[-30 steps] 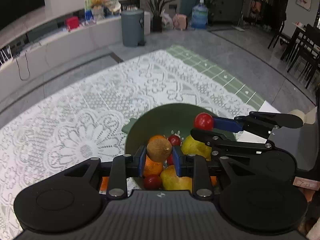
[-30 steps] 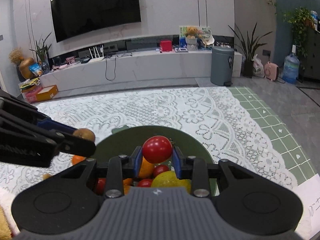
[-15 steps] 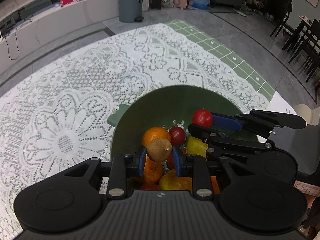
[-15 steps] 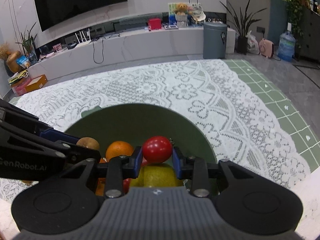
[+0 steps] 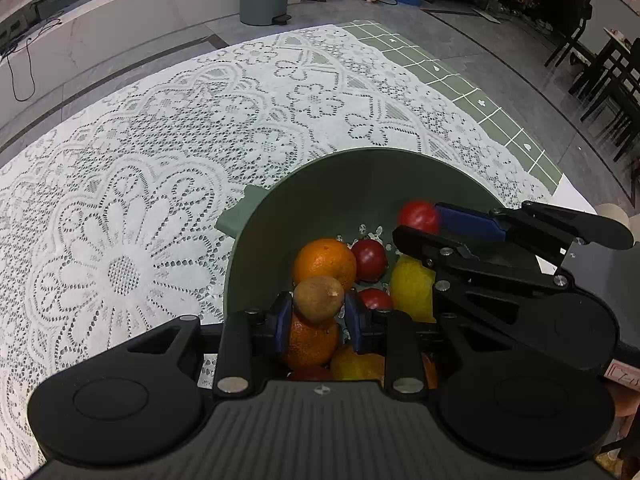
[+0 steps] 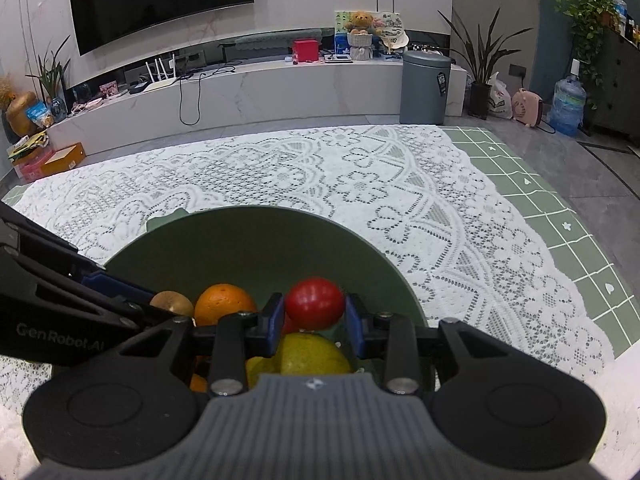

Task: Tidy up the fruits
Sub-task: 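Open both tools to drop the brown fruit and tomato into the colander, then move both tools back toward the last tangerine and brown fruit on the cloth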

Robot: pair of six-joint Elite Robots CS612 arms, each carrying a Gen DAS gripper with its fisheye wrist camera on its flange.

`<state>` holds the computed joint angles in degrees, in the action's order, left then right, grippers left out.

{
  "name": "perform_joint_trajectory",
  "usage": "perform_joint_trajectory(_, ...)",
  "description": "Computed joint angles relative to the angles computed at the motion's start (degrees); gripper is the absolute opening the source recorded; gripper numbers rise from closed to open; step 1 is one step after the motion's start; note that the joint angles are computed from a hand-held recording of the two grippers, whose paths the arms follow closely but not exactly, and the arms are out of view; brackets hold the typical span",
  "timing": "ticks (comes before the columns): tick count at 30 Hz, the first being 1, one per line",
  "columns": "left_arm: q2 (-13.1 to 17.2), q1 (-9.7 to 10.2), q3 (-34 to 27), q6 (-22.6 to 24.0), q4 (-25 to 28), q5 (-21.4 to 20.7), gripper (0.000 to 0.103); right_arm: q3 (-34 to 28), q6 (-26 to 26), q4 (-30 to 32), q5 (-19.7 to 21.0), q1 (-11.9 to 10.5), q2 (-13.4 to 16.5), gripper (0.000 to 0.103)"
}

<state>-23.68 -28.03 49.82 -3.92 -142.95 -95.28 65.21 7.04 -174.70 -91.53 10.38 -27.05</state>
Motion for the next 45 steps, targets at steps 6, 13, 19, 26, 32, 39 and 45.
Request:
perform_joint_trajectory(6,-0.7,0.01,0.9,-0.2,-0.5,0.0,0.045,0.8,0.5,-2.2,0.1,-0.1,-0.2,0.039)
perform_joint_trajectory(13,-4.5,0.15,7.2,-0.6,-7.5,0.9,0.049,2.9,-0.1,-9.3,-0.7,0.2,-0.8,0.048)
perform_joint_trajectory(19,-8.2,0.76,13.4,-3.2,-14.0,3.6,0.049,4.7,1.6,-13.7,-0.5,0.6,-1.7,0.049)
perform_joint_trajectory(26,-12.1,1.11,19.5,-1.8,-18.5,9.1,0.049,6.2,4.0,-13.8,3.4,1.5,-3.1,0.058)
perform_joint_trajectory(32,-14.3,2.12,24.0,-3.1,-21.4,10.0,0.049,5.8,1.1,-12.0,6.7,3.3,-3.3,0.058)
perform_joint_trajectory(39,-16.4,3.48,29.1,-6.3,-24.6,9.8,0.049,4.7,-2.1,-8.9,9.3,5.4,-3.0,0.058)
perform_joint_trajectory(45,-16.8,4.6,31.4,-8.7,-26.7,8.6,0.049,3.0,-5.1,-6.9,9.1,6.8,-2.2,0.057)
